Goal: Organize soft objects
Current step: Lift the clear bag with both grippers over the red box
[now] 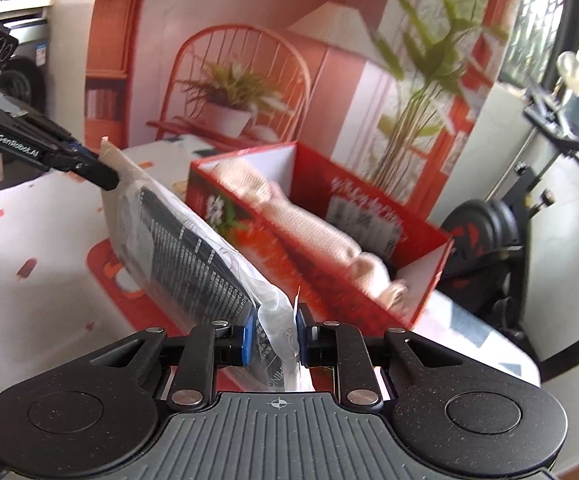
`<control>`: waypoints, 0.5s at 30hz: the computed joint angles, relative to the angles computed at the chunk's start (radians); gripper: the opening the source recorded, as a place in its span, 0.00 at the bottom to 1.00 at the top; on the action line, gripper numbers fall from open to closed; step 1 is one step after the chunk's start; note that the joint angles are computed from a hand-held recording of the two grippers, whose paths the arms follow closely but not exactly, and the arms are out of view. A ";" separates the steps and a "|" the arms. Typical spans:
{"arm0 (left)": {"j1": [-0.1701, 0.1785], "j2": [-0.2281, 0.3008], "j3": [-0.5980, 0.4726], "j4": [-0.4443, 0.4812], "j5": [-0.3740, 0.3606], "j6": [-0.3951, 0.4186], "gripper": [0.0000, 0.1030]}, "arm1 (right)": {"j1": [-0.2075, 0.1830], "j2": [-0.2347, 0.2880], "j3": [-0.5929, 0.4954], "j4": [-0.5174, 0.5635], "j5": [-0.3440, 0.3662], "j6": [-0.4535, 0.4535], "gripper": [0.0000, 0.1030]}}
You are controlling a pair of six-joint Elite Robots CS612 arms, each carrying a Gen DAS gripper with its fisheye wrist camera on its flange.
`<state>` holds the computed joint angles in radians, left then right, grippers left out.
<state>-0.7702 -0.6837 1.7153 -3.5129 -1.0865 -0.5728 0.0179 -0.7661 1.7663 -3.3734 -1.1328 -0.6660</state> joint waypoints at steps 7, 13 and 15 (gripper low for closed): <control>-0.005 -0.007 -0.030 -0.092 0.068 0.064 0.10 | -0.009 -0.001 -0.024 -0.125 0.019 0.056 0.18; 0.005 0.007 -0.104 -0.128 0.109 0.135 0.09 | -0.012 0.010 -0.086 -0.180 0.015 0.080 0.17; 0.013 0.017 -0.136 -0.119 0.111 0.138 0.09 | -0.013 0.022 -0.116 -0.187 0.012 0.087 0.17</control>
<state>-0.7569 -0.6669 1.5795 -3.6322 -0.9758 -0.4343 0.0054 -0.7441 1.6499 -3.5603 -1.1211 -0.5788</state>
